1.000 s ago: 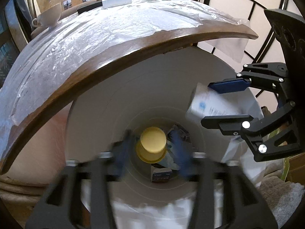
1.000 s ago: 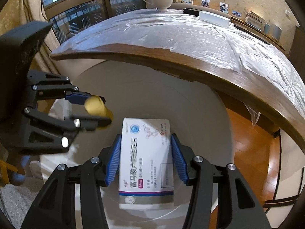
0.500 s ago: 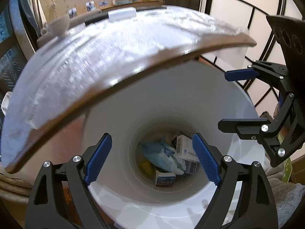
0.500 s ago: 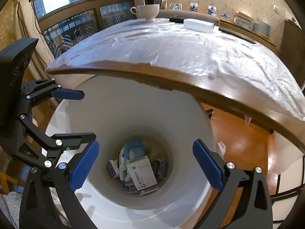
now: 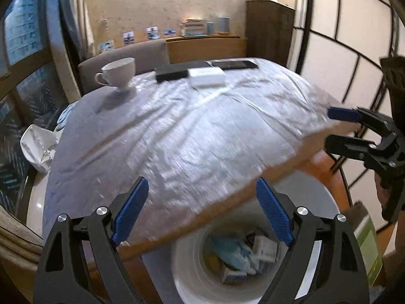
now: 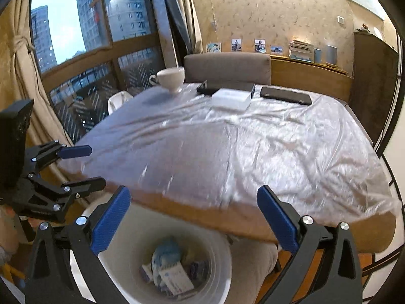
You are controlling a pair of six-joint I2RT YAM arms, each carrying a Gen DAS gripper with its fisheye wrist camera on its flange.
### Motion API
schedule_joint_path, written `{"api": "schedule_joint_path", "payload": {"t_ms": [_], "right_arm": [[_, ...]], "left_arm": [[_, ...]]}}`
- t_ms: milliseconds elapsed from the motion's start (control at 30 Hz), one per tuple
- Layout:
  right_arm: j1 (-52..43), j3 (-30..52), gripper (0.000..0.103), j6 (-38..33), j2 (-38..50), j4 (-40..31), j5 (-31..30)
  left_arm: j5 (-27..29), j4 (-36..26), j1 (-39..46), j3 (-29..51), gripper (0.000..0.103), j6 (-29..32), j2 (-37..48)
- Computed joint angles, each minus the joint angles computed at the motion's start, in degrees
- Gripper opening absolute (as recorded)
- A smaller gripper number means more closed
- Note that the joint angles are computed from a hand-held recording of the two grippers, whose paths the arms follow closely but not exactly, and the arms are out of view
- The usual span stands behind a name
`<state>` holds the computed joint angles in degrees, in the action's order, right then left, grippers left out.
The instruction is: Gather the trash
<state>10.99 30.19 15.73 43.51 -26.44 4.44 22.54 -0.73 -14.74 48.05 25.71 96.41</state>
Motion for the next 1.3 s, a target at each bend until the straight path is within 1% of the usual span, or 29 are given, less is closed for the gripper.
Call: {"api": "schedule_joint_path", "payload": {"t_ms": [133, 200, 233, 267, 300, 400, 533, 700, 933, 1167, 1300], "right_arm": [[-2.7, 2.1, 0.098, -2.8, 2.9, 2.0, -0.2], [-4.0, 3.4, 0.098, -4.3, 4.8, 3.3, 0.3], [-4.7, 4.0, 0.098, -5.2, 6.0, 4.3, 0.7], [-5.4, 4.6, 0.098, -5.8, 7.5, 5.2, 1.2], [-6.1, 5.1, 0.098, -6.2, 8.5, 5.9, 1.5], [-10.1, 7.2, 0.098, -8.1, 13.3, 8.6, -0.2], [-16.7, 11.5, 0.098, -9.8, 21.9, 11.1, -3.4], [-22.0, 16.4, 0.098, -9.7, 30.4, 12.5, -6.4], [-26.1, 21.8, 0.098, -10.1, 39.0, 13.2, -7.2], [-29.9, 27.5, 0.098, -10.5, 47.7, 12.7, -5.5], [-31.4, 31.2, 0.098, -10.9, 52.6, 12.0, -1.8]], "left_arm": [[-0.1, -1.2, 0.3, 4.8, 0.088, -2.3, 2.5], [-1.0, -1.2, -0.1, 7.3, 0.089, -3.9, 3.6], [-1.1, -1.0, -0.1, 7.8, 0.090, -4.3, 3.7], [-1.2, -1.1, -0.2, 8.9, 0.096, -4.9, 4.1], [-1.2, -0.7, -0.2, 10.1, 0.097, -6.0, 4.7], [-2.0, -1.2, -0.9, 14.1, 0.097, -8.2, 7.0], [-3.9, -2.9, -1.8, 20.7, 0.097, -10.6, 11.3], [-5.4, -6.6, -2.1, 29.4, 0.097, -13.5, 17.0], [-6.8, -12.5, -2.0, 41.7, 0.097, -15.6, 25.7], [-8.3, -19.4, -1.6, 55.0, 0.097, -16.9, 35.4], [-9.9, -23.3, -1.5, 62.1, 0.097, -16.9, 40.3]]}}
